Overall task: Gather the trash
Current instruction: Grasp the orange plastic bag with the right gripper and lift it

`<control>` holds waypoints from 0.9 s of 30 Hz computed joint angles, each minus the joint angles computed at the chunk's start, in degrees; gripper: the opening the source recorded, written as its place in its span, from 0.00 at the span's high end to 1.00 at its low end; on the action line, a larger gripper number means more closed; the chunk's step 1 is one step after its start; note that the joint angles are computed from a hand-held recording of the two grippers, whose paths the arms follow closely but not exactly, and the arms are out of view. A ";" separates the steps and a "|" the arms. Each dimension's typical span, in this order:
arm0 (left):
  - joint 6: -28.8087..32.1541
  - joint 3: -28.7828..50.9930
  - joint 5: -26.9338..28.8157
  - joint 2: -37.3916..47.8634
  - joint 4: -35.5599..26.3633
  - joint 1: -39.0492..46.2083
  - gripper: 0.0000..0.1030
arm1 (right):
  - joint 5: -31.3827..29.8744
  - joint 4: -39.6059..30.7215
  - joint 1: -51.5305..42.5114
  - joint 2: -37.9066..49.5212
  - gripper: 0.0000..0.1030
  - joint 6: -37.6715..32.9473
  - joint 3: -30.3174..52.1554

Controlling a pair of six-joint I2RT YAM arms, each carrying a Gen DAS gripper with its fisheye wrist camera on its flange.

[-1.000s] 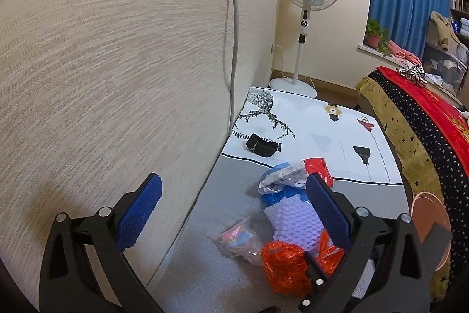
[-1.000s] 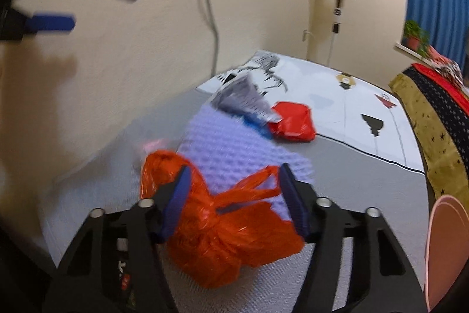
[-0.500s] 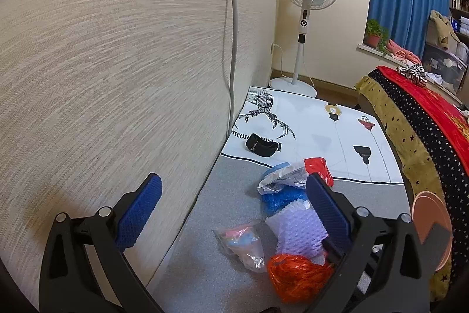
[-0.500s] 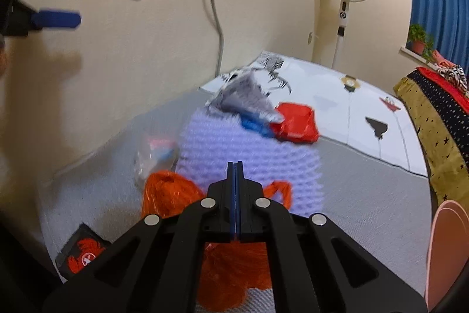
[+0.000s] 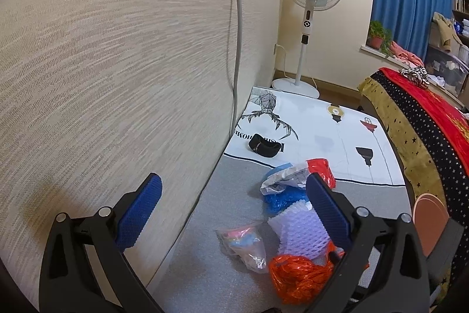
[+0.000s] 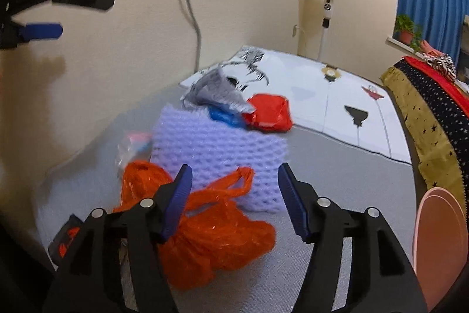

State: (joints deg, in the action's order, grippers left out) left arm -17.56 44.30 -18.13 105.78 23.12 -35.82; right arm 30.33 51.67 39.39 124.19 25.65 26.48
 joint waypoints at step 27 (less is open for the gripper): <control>0.45 -0.37 -0.65 1.41 2.51 -0.34 0.07 | -3.02 2.19 -1.57 -2.81 0.96 -3.43 -2.14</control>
State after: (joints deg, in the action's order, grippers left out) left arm -17.12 43.93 -18.78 107.19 25.63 -36.16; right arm 27.32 53.86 37.82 121.38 22.21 24.34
